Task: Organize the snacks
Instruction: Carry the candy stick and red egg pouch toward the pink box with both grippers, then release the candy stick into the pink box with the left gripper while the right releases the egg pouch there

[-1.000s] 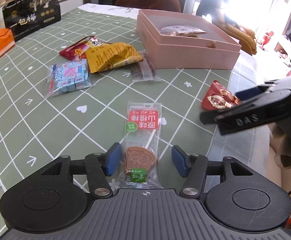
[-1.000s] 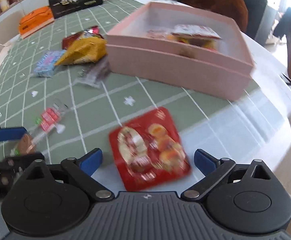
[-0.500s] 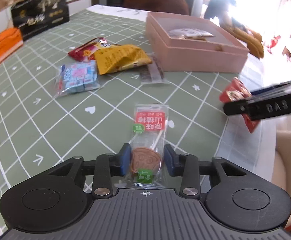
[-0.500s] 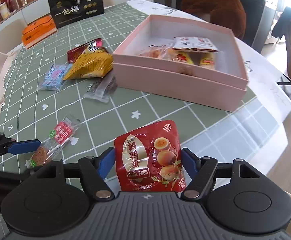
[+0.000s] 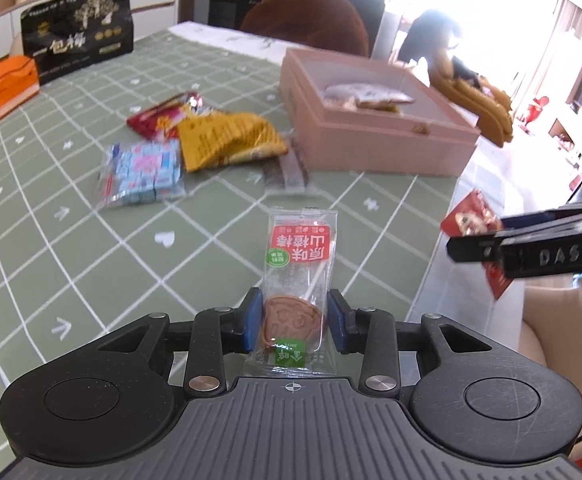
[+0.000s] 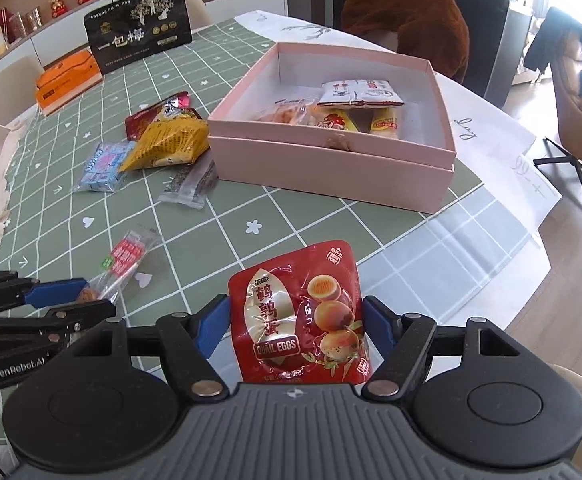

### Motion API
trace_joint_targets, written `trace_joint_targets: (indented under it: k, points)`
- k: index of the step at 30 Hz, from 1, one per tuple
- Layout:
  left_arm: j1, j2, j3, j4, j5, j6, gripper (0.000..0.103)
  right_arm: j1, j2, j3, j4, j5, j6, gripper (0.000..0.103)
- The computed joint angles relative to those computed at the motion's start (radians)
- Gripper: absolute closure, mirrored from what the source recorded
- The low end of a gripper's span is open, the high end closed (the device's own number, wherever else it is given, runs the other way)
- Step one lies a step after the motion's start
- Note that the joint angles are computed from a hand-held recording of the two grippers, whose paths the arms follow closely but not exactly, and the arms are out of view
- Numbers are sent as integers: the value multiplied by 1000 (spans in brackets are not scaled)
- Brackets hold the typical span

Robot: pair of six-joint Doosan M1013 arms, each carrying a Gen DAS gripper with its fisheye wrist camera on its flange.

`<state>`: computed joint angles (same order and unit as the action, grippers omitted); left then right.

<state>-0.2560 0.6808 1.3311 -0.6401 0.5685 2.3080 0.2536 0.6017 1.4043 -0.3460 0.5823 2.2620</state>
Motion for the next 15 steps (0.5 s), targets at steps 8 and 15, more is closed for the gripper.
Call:
trace_joint_targets:
  k: [8,15]
  points:
    - [15,5,-56,-335,1,277,63,2,-17,28,-72,-29,137,31]
    - [-29,145,-347,-297,51,247,63,11,-39,53,-171,-50,271,31]
